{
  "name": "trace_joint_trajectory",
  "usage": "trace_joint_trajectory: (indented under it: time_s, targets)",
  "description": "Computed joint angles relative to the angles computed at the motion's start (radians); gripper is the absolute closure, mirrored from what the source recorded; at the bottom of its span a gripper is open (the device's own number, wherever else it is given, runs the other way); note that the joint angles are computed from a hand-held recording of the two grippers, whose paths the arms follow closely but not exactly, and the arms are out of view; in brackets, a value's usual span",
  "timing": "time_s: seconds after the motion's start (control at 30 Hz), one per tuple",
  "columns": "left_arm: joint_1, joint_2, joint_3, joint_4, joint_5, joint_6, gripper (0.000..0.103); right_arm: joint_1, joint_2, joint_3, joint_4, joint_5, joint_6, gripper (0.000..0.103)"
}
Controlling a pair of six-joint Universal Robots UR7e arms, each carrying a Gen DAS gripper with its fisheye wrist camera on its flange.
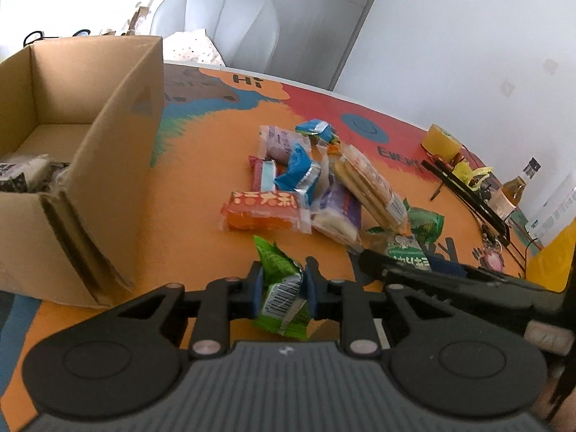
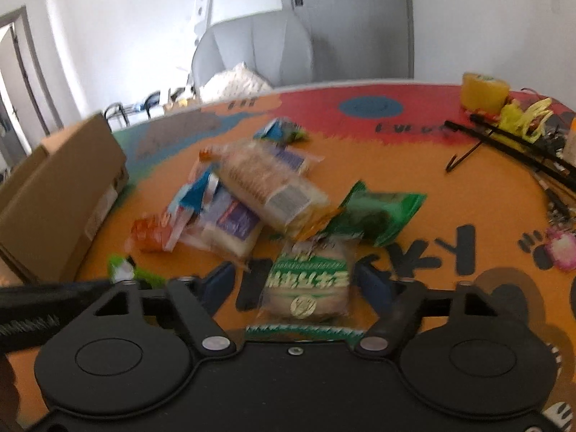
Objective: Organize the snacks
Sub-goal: 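Close the left gripper on a green chip bag while the right gripper grasps the green-wrapped bun, then carry both held snacks into the cardboard box and open both grippers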
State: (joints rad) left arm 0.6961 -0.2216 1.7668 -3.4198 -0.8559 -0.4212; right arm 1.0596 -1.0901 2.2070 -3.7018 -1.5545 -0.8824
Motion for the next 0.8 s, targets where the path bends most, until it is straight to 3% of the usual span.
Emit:
trace_joint_trajectory:
  time_s: [0.1,0.2,0.37,0.8]
  targets:
    - [0.004,-0.001,0.011,-0.033,-0.005,0.021,0.08,0.021,0.037,-0.002,-0.086,-0.054,-0.064,0.056]
    - [0.009,-0.007,0.017,-0.041,-0.008,0.026,0.08,-0.002,-0.004,0.009,-0.031,0.005,-0.004,0.056]
    - [-0.002,-0.018,0.037,-0.078,0.001,0.042,0.08,-0.023,-0.037,0.053,-0.051,0.071,0.008,0.056]
    - [-0.047,-0.086,0.139,-0.182,0.045,0.053,0.08,0.012,-0.092,0.124,-0.072,0.163,0.001,0.056]
